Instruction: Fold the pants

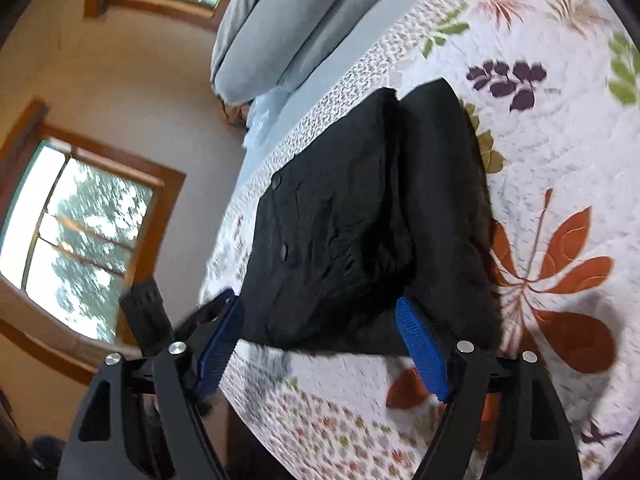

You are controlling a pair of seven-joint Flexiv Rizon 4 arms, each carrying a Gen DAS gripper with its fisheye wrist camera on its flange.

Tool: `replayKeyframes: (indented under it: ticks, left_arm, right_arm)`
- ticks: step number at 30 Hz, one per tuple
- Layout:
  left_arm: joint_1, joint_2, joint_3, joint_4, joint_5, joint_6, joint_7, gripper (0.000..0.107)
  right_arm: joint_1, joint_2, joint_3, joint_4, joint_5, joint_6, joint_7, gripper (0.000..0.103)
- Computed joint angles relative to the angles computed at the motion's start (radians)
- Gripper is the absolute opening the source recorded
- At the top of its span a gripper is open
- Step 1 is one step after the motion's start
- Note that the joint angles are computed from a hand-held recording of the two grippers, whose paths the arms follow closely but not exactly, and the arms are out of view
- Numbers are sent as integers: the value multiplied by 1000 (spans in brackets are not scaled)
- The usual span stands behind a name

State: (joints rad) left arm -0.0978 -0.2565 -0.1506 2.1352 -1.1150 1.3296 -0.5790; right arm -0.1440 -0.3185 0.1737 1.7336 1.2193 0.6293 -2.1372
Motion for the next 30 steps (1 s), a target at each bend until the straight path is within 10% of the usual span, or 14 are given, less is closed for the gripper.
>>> replayKeyframes:
  ticks: [3, 7, 12, 24, 27, 29, 30]
  left_arm:
    - [-15, -13, -12, -3, 12, 41, -13, 92]
    - [-24, -14, -49, -5, -79, 94, 41, 92]
    - [-55, -19, -49, -11, -124, 156, 75, 92]
    - [-138, -3, -49, -33, -338, 240, 288, 93]
    - [-166, -4, -29, -42, -370, 243, 321, 93]
    - [-179, -7, -16, -46, -377, 245, 328, 93]
    - [-183, -8, -11, -46, -375, 245, 324, 93]
  right_arm:
    - [10, -26, 1, -20, 10, 23, 22, 77]
    - [20, -41, 8, -31, -28, 62, 29, 37]
    - [-3, -25, 22, -19, -12, 48, -17, 21]
    - [22, 48, 2, 36, -43, 62, -61, 21]
    - [23, 60, -6, 40, -28, 68, -70, 35]
    - [14, 57, -16, 29, 7, 64, -40, 81]
    - [14, 49, -19, 21, 17, 66, -33, 82]
